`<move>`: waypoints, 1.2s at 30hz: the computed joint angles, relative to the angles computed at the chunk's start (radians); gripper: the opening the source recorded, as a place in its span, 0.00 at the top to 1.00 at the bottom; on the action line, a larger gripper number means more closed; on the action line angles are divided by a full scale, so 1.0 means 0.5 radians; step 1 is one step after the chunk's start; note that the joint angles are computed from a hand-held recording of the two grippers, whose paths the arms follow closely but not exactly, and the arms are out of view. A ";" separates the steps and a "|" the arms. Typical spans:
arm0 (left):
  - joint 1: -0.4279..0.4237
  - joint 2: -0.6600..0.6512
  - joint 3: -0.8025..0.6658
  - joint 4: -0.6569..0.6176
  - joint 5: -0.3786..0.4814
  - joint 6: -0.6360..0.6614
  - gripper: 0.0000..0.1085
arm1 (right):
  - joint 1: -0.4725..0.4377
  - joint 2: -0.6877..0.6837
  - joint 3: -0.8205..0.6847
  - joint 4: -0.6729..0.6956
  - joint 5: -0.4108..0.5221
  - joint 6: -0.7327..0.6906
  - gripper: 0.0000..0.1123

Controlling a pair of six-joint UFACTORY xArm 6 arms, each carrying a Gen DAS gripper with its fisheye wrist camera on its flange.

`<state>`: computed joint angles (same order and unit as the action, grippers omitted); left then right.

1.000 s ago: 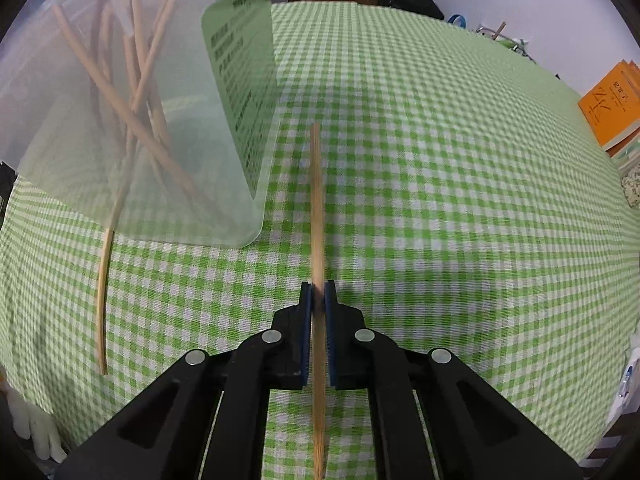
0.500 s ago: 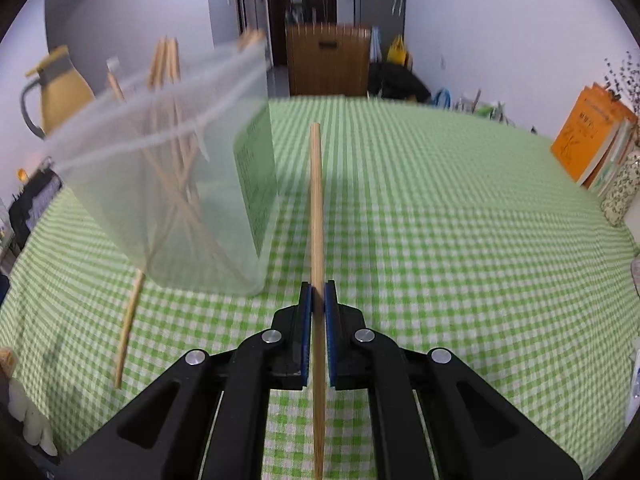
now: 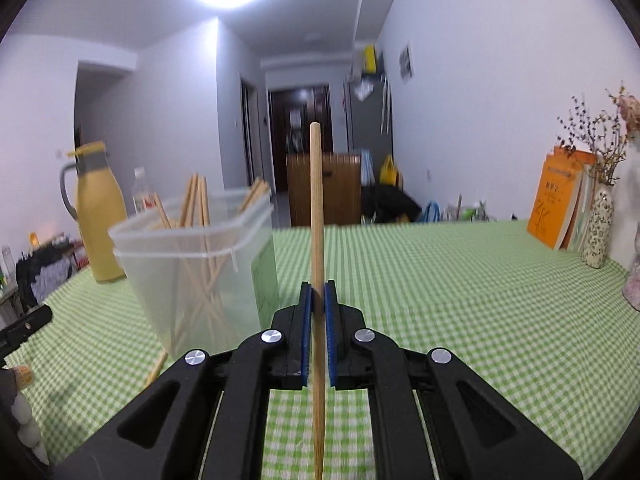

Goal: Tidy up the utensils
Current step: 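Lower the left tool and close it on the last chopstick while the right tool holds its chopstick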

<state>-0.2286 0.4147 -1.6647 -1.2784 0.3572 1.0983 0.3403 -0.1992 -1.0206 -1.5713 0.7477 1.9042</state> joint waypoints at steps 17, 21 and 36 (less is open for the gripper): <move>-0.067 0.029 0.025 0.530 -0.155 -0.382 0.12 | -0.106 0.100 0.017 -0.521 -0.058 0.490 0.94; -0.031 0.049 -0.060 1.048 0.134 -0.889 0.12 | -0.122 0.096 0.023 -0.544 -0.104 0.532 0.94; -0.212 0.821 -1.429 2.297 1.305 -1.699 0.51 | -0.148 0.078 0.038 -0.570 -0.179 0.598 0.94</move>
<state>-0.3347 0.8252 -2.3794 -0.1300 1.0099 0.2489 0.2661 -0.1601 -1.0014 -1.8563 0.6584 2.2030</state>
